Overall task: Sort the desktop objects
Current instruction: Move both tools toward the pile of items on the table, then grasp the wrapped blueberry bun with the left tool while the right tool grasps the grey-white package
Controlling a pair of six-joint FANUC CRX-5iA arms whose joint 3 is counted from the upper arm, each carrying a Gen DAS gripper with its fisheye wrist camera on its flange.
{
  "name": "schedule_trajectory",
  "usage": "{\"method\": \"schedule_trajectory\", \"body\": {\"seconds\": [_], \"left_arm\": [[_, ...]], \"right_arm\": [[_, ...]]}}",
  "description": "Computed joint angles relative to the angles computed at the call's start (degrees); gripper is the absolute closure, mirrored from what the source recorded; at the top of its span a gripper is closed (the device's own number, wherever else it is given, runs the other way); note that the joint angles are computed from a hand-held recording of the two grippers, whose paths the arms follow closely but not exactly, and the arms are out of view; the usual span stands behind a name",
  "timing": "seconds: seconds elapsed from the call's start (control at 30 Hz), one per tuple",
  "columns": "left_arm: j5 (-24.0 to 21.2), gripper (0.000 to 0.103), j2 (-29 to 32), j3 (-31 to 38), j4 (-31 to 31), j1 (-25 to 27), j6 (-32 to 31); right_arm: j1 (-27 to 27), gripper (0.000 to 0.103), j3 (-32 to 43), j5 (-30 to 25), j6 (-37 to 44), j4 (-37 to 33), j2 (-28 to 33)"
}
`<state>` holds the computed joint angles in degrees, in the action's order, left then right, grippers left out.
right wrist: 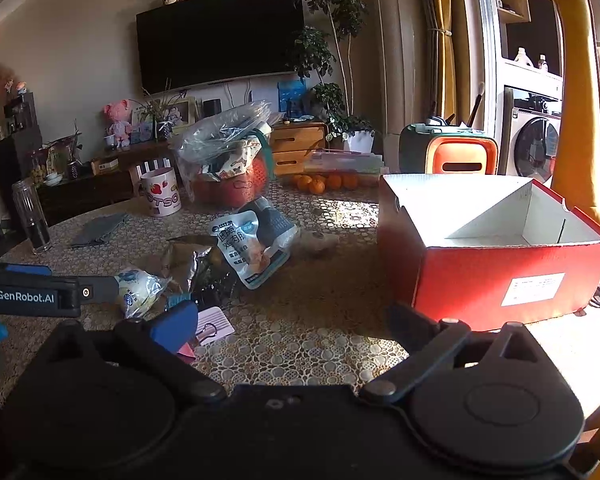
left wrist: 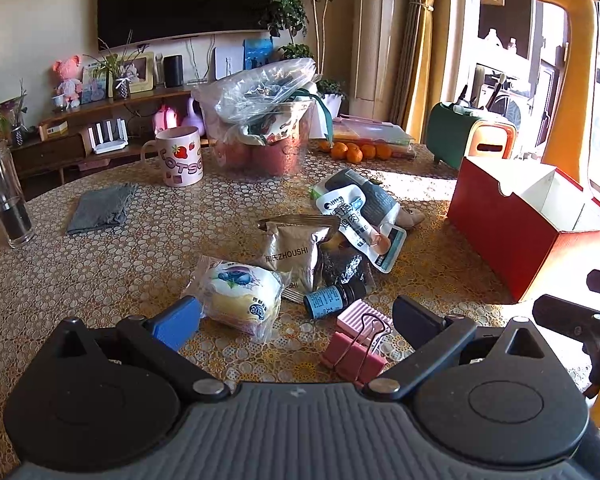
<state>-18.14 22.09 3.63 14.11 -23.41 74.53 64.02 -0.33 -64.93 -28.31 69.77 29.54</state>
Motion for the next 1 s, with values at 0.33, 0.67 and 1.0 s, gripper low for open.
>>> {"method": "schedule_trajectory", "body": {"seconds": [0.33, 0.67, 1.0], "left_arm": [[-2.42, 0.0, 4.83, 5.64, -2.51, 1.23, 0.69], [-5.14, 0.0, 10.69, 13.2, -7.18, 1.53, 2.85], [-8.2, 0.0, 14.87, 19.07, -10.69, 1.65, 4.43]], "right_arm": [[-4.73, 0.002, 0.58, 6.01, 4.25, 1.98, 0.47], [-9.91, 0.005, 4.3, 13.36, 11.12, 2.41, 3.58], [-15.11, 0.009, 11.54, 17.21, 16.45, 2.55, 8.75]]}}
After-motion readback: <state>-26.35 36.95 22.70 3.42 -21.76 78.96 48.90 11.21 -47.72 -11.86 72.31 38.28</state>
